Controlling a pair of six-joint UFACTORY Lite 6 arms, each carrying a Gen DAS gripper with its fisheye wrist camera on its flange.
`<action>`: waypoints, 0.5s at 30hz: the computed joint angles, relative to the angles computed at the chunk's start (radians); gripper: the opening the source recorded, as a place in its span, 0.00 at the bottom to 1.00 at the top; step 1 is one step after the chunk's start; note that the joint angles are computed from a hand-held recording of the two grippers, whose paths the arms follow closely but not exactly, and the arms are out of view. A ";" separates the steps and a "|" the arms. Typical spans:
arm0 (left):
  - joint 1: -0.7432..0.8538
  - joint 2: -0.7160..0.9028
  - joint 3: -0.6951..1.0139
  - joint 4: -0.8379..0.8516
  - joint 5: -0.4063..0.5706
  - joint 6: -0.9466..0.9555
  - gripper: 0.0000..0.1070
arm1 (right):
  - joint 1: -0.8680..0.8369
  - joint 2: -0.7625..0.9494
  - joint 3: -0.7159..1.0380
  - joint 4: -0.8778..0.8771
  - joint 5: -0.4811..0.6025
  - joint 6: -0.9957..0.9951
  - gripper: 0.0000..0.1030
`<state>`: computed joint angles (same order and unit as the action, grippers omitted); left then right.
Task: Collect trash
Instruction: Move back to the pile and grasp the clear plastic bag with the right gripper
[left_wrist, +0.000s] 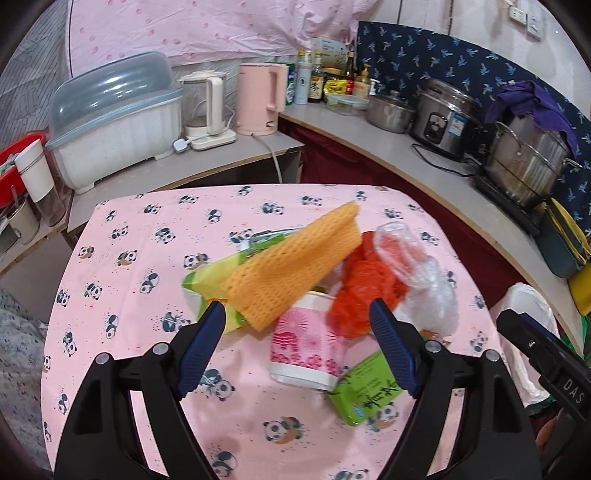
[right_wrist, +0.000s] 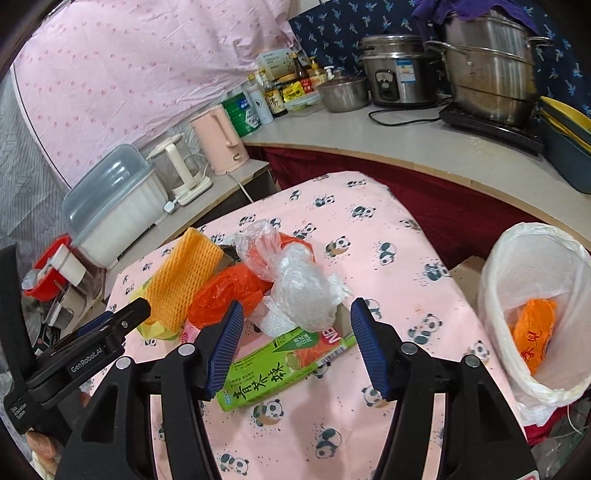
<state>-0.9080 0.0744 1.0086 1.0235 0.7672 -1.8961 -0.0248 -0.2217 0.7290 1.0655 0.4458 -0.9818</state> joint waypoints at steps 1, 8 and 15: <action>0.017 -0.005 -0.016 0.005 -0.015 -0.004 0.71 | 0.020 0.024 0.009 0.006 -0.021 0.000 0.57; 0.142 -0.022 -0.093 0.046 -0.137 -0.006 0.71 | 0.151 0.239 0.127 0.014 -0.152 0.034 0.57; 0.223 -0.029 -0.142 0.113 -0.229 -0.032 0.71 | 0.201 0.415 0.233 0.022 -0.216 0.053 0.57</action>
